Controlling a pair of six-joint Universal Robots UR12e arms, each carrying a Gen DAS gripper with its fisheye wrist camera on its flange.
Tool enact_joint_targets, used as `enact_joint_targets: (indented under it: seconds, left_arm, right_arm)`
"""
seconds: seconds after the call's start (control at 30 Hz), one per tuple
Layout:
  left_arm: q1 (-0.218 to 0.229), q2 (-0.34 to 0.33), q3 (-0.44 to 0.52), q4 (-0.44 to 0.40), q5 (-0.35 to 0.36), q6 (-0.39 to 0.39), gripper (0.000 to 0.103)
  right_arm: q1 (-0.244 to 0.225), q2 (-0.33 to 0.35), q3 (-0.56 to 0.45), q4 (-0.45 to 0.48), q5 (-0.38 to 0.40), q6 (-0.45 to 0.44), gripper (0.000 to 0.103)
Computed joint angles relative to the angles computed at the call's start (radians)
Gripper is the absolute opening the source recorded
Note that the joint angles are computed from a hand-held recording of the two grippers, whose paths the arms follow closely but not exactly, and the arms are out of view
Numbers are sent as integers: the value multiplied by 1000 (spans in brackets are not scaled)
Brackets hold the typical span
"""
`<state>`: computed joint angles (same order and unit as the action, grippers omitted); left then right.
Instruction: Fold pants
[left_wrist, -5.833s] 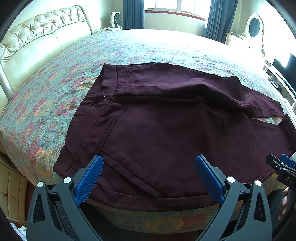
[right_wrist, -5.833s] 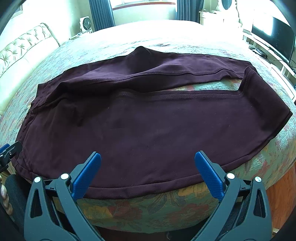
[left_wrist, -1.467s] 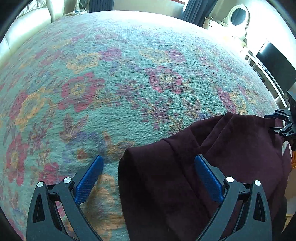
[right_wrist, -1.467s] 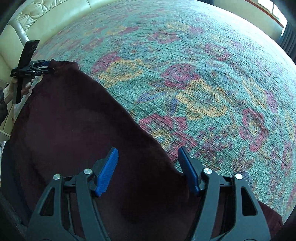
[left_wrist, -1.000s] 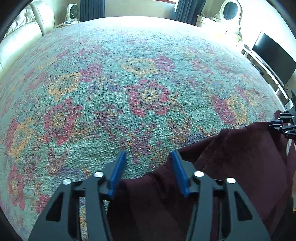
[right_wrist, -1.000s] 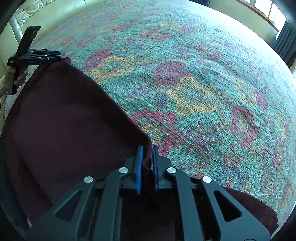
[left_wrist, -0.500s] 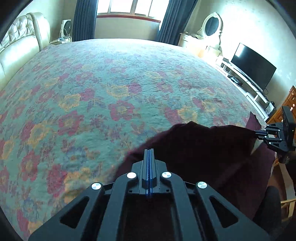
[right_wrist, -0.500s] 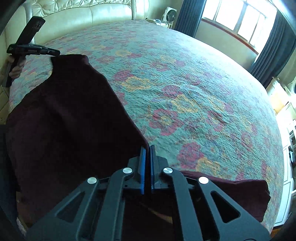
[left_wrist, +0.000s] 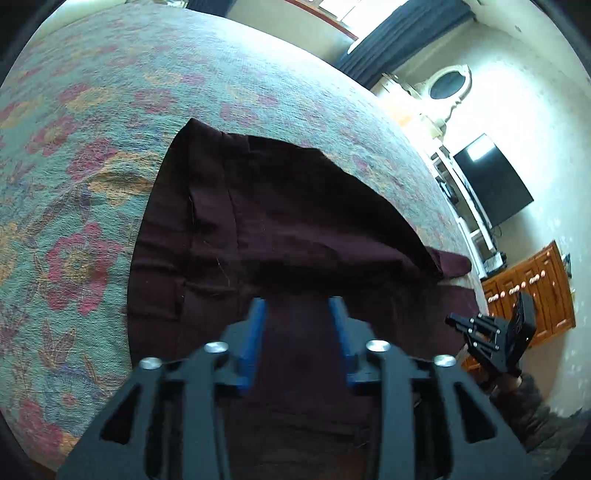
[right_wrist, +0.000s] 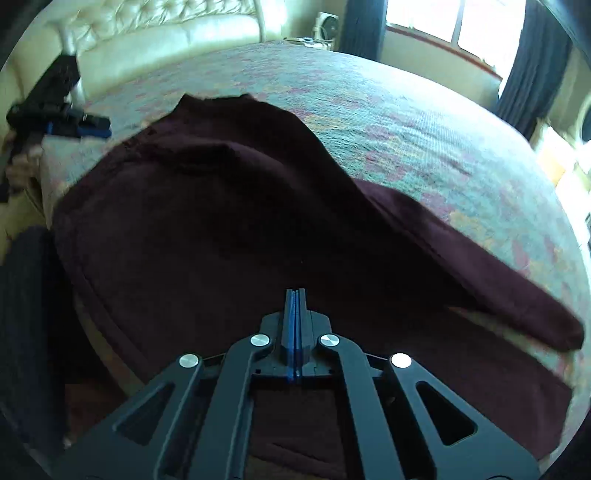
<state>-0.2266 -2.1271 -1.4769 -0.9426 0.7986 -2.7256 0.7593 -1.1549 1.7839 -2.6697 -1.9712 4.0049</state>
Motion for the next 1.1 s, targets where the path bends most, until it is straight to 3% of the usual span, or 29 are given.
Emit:
enact_joint_targets:
  seconds: [0.03, 0.1, 0.17, 0.2, 0.27, 0.3, 0.37, 0.5, 0.53, 0.63, 0.7, 0.73, 0.77, 0.8, 0.83, 0.87, 0.9, 1.0, 1.1]
  left_arm:
    - [0, -11, 13, 12, -17, -39, 71]
    - [-6, -39, 56, 18, -28, -106, 74]
    - [-19, -69, 105, 52, 23, -149, 75]
    - [-25, -86, 131, 66, 48, -148, 75]
    - [-43, -130, 198, 97, 146, -122, 76]
    - [-49, -154, 229, 107, 180, -100, 76]
    - [-58, -206, 310, 59, 240, -62, 76]
    - [-65, -298, 439, -47, 285, -26, 76]
    - [-62, -313, 460, -63, 262, -31, 76]
    - [-46, -351, 520, -127, 138, -37, 76]
    - [-43, -369, 555, -192, 95, -3, 76]
    - [-46, -374, 566, -212, 104, 29, 75]
    - [-50, -372, 565, -204, 125, 55, 61]
    - [-54, -372, 567, -216, 141, 89, 45]
    - [-58, -364, 557, -212, 160, 107, 40]
    - [-58, -355, 547, -221, 155, 128, 19]
    - [-56, -346, 537, -229, 141, 149, 11]
    - [-53, -298, 466, -132, 141, 163, 9]
    - [-34, -232, 377, -67, 81, 180, 8]
  right_arm:
    - [-20, -11, 27, -73, 53, 56, 0]
    - [-49, -29, 63, -182, 77, 161, 7]
    - [-100, -41, 91, -300, 167, 187, 28]
    - [-115, -41, 85, -311, 160, 144, 33]
    - [-135, -36, 39, -217, 102, -2, 52]
    - [-156, -30, 20, -183, 133, -62, 55]
    - [-192, -12, -15, -136, 189, -130, 55]
    - [-240, 40, -82, -46, 302, -244, 55]
    - [-253, 51, -87, -35, 358, -267, 55]
    - [-267, 77, -101, -9, 429, -307, 55]
    - [-280, 83, -97, -9, 483, -316, 55]
    - [-284, 88, -98, -6, 496, -320, 49]
    - [-285, 93, -106, 8, 506, -323, 26]
    - [-282, 98, -118, 42, 488, -329, 14]
    - [-279, 99, -123, 54, 472, -328, 3]
    - [-277, 98, -121, 42, 465, -323, 3]
    - [-271, 93, -115, 26, 445, -317, 3]
    - [-248, 68, -89, -52, 376, -292, 3]
    - [-195, 45, -82, -55, 273, -294, 3]
